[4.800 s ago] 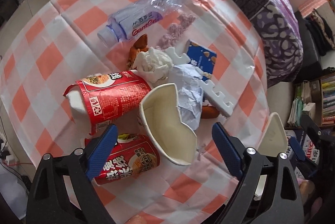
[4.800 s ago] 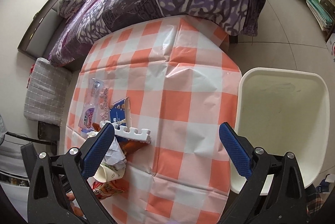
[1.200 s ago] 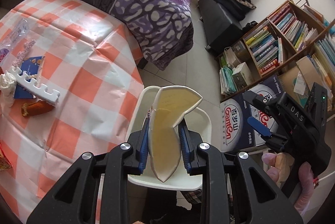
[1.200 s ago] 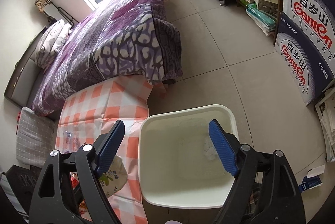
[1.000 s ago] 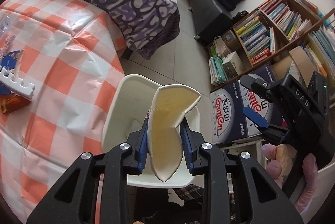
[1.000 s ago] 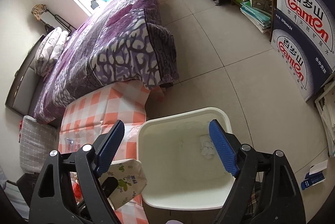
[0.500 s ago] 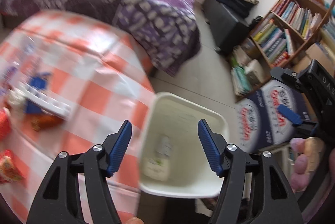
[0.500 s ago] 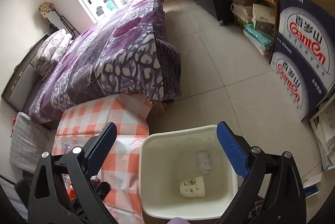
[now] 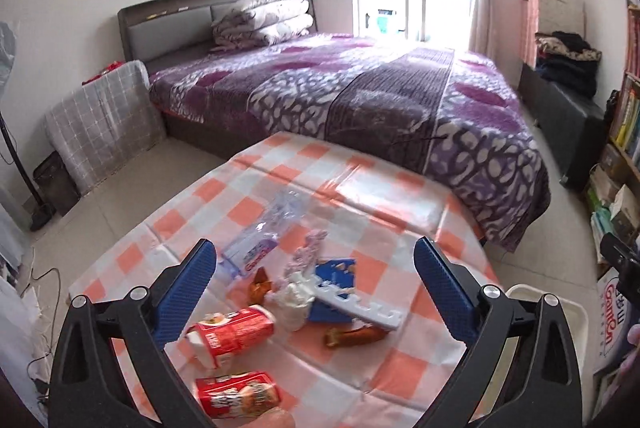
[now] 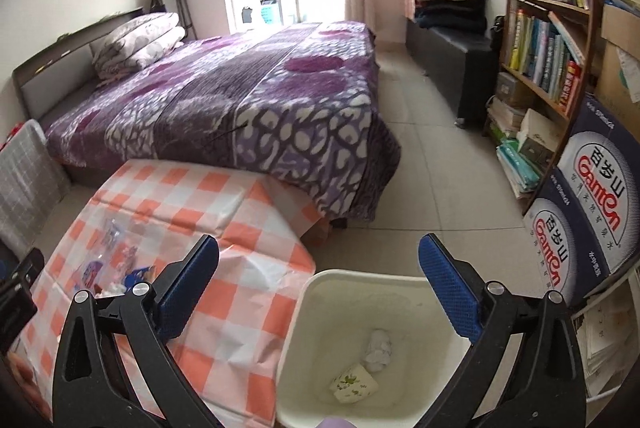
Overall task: Collect trash
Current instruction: 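Grasp the red snack cup with the left tool while the right tool grasps another red cup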
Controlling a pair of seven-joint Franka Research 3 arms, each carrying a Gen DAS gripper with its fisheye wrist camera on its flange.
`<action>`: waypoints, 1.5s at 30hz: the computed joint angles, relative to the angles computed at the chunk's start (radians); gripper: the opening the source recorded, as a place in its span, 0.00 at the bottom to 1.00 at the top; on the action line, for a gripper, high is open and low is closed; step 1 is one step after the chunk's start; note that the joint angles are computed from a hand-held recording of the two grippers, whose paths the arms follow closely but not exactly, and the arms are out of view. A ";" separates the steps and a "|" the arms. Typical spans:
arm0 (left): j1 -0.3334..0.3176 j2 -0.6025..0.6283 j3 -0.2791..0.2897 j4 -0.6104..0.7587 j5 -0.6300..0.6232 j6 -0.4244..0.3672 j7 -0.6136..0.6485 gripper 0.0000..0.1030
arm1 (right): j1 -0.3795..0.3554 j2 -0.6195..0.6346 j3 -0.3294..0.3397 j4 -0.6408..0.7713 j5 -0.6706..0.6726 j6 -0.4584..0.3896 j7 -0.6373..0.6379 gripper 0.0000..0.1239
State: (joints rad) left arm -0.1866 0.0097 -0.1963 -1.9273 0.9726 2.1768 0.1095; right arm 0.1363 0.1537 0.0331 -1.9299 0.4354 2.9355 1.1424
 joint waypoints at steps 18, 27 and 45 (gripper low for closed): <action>0.117 0.096 0.063 -0.090 -0.568 -0.035 0.721 0.55 | 0.099 0.037 0.032 0.028 -0.092 -0.263 0.033 0.78; 0.160 -0.043 0.085 -0.220 -0.674 0.128 0.692 0.02 | 0.103 0.055 0.056 0.060 0.026 -0.504 0.042 0.77; 0.161 0.083 0.073 -0.152 -0.747 0.100 0.746 0.49 | 0.111 0.081 0.048 0.056 0.068 -0.591 0.202 0.77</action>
State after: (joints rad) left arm -0.0253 0.0923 -0.1238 -2.0789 0.2259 2.2772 0.8551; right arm 0.2473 0.2349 0.0813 -1.8740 0.5035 2.3445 1.3442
